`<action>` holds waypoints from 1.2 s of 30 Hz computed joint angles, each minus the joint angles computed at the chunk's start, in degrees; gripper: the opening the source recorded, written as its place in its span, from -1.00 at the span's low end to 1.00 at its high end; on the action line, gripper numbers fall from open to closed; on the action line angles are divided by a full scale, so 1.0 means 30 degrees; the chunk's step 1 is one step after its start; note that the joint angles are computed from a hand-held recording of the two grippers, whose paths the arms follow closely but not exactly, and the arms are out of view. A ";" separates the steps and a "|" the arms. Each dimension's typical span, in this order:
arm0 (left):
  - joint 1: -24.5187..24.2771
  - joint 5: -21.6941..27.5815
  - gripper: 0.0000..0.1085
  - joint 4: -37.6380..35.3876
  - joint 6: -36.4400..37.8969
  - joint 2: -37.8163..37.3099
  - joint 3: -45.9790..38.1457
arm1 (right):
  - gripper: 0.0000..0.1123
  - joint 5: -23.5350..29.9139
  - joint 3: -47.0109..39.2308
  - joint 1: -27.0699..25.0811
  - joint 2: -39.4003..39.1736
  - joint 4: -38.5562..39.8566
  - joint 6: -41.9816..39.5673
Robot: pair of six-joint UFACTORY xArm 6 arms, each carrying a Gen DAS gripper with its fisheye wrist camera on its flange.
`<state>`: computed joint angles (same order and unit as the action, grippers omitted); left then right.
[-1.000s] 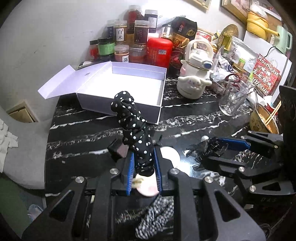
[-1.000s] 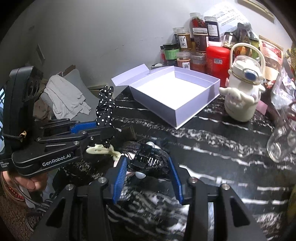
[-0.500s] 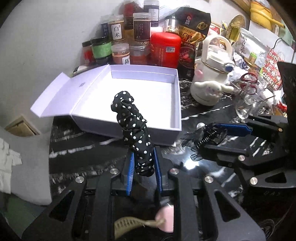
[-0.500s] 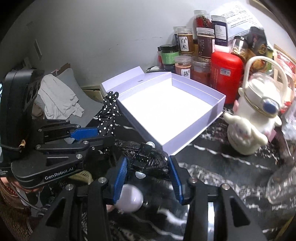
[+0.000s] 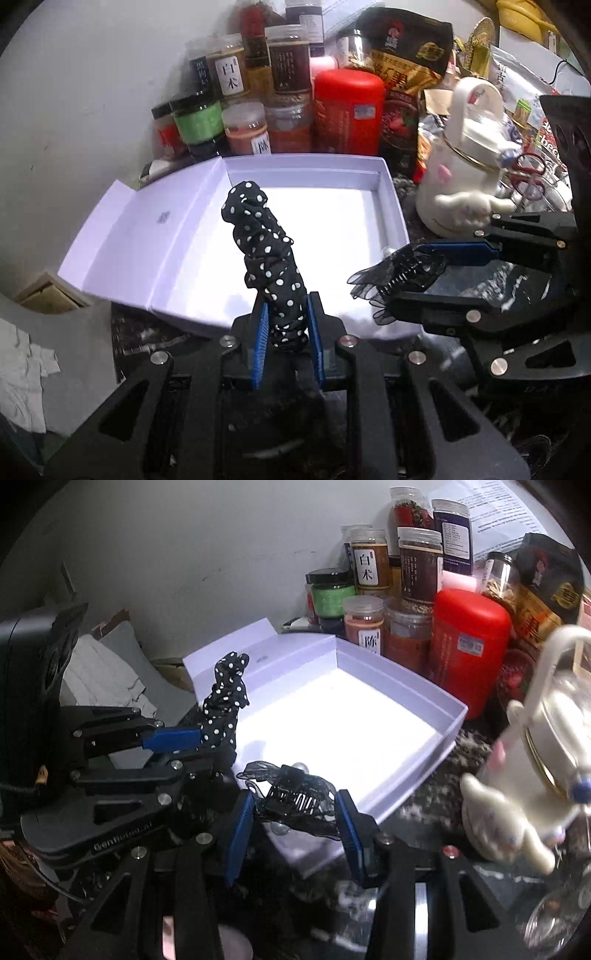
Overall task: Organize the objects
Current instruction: 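Lift both held items and carry them into the white gift box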
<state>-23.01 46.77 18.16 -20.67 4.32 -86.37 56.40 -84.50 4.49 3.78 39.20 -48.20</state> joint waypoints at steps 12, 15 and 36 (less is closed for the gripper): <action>0.1163 -0.0102 -0.65 -0.0315 0.1455 0.2963 -0.3691 | -0.19 -0.0780 -0.5416 0.0973 0.4165 -0.0871 0.1176; 0.1335 0.0069 -0.65 -0.0603 0.2329 0.3804 -0.4857 | -0.19 -0.0834 -0.7030 0.1044 0.5353 -0.1039 0.1776; 0.2415 0.2408 -0.65 -0.3079 0.5027 1.0180 -1.3150 | -0.18 0.1762 -1.6702 0.1009 1.2415 -0.4016 0.5328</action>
